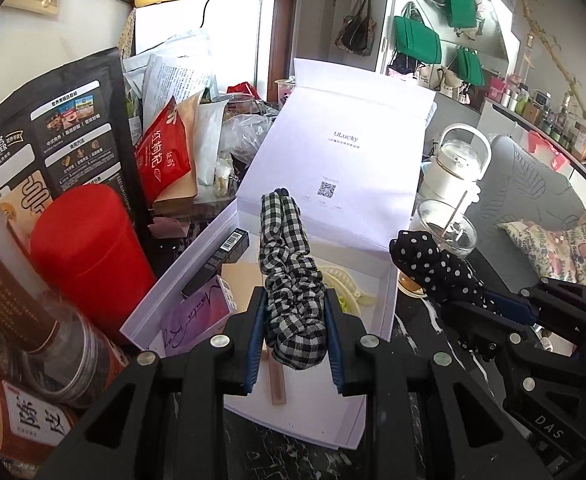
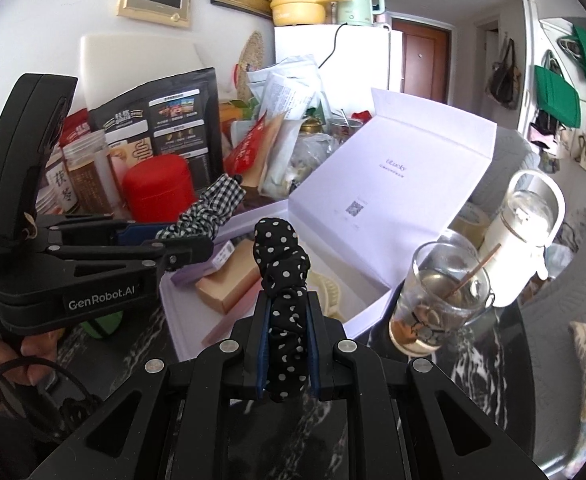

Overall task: Organize rigid objects
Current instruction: 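Lower gingham scrunchie into white box with left tool while right tool lowers polka-dot scrunchie, opening both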

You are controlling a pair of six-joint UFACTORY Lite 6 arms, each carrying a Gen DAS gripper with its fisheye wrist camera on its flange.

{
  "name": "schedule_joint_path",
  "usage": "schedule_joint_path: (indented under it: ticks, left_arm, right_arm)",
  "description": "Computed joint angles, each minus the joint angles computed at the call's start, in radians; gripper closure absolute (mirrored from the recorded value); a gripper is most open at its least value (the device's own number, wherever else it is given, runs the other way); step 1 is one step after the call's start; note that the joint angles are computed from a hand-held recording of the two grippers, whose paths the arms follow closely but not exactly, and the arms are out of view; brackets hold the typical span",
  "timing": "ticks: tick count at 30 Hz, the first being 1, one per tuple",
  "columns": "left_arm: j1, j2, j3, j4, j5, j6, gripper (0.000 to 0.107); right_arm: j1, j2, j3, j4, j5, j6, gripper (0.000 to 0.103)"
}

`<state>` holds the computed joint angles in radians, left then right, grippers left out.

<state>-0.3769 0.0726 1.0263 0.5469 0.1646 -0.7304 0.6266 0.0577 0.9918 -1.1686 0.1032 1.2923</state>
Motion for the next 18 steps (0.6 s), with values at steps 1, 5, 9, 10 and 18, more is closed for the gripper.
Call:
schedule_joint_path:
  ticks: [1,5,9,10,18]
  left_arm:
    - [0.004,0.014,0.013,0.002,0.0,0.001,0.08]
    - [0.019,0.08,0.071,0.012,0.0,-0.005,0.08]
    - [0.031,0.14,0.121,-0.018,0.005,0.027,0.08]
    - [0.033,0.151,0.13,-0.014,0.008,0.025,0.08]
    - [0.045,0.249,0.219,0.055,0.042,-0.035,0.08]
  right_arm:
    - [-0.005,0.013,0.013,0.003,-0.002,-0.005,0.087]
    - [-0.025,0.087,0.085,0.055,-0.005,-0.061,0.087]
    - [-0.036,0.156,0.155,0.124,-0.002,-0.139,0.087]
    - [-0.038,0.177,0.178,0.18,-0.001,-0.197,0.087]
    - [-0.059,0.296,0.29,0.468,0.006,-0.494,0.087]
